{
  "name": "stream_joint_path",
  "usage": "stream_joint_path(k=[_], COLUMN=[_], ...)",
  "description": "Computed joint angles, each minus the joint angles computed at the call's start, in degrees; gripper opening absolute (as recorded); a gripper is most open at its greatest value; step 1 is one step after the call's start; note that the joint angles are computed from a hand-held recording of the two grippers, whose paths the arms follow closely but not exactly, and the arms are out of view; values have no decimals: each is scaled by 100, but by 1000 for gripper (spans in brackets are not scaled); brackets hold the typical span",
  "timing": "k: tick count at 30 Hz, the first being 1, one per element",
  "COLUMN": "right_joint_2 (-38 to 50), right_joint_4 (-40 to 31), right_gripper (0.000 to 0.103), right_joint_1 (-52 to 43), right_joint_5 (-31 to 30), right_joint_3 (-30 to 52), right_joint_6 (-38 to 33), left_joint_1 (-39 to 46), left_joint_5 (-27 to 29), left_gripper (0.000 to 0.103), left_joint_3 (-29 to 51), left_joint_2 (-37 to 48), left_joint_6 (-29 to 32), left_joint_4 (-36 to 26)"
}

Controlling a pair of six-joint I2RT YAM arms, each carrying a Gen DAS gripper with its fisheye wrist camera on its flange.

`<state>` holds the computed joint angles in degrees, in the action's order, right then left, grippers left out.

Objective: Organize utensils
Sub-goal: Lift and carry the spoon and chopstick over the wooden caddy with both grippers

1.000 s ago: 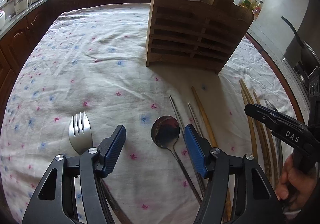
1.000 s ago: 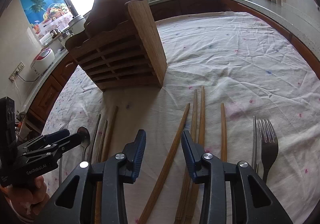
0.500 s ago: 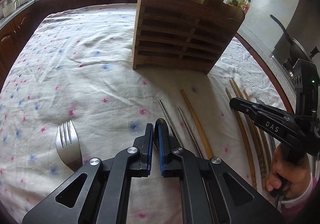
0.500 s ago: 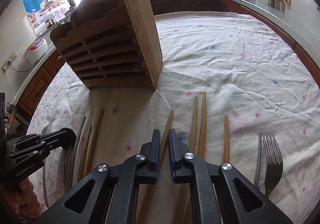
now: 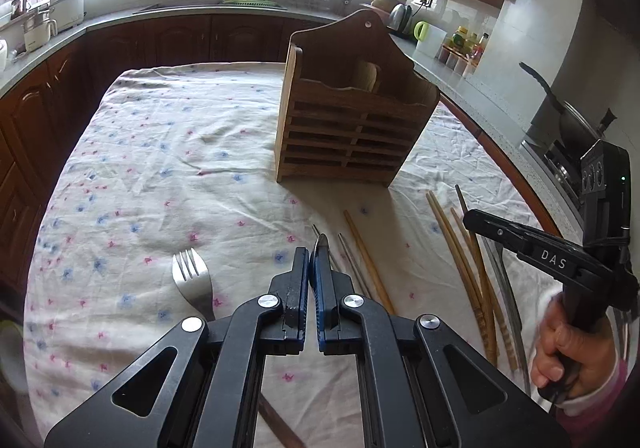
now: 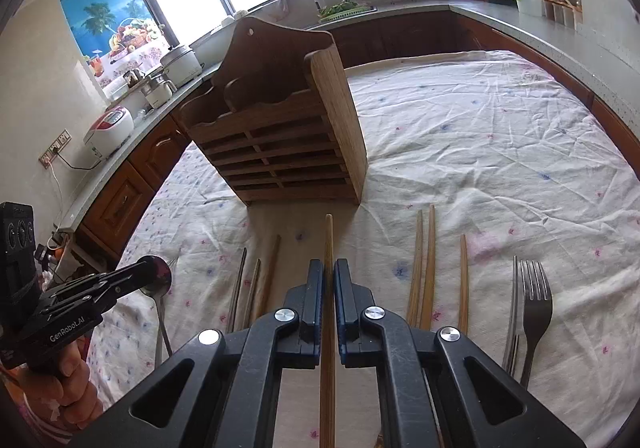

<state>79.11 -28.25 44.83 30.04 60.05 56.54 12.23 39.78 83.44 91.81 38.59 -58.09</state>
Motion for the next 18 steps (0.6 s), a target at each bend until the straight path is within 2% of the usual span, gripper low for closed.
stream_joint_path(k=[12, 18], right_joint_2=[-503, -669], right_joint_4=[-408, -500], right_gripper=[5, 5], right_joint_1=[711, 924], right_joint_5=[863, 1347], right_joint_3=[353, 583], right_joint_6=[92, -65], left_joint_1=[739, 988], left_joint_5=[791, 1024], left_gripper=[2, 2], left_joint_3=[480, 671], left_joint_2=[-357, -447], left_joint_6=[414, 155], left_joint_4=[-600, -463])
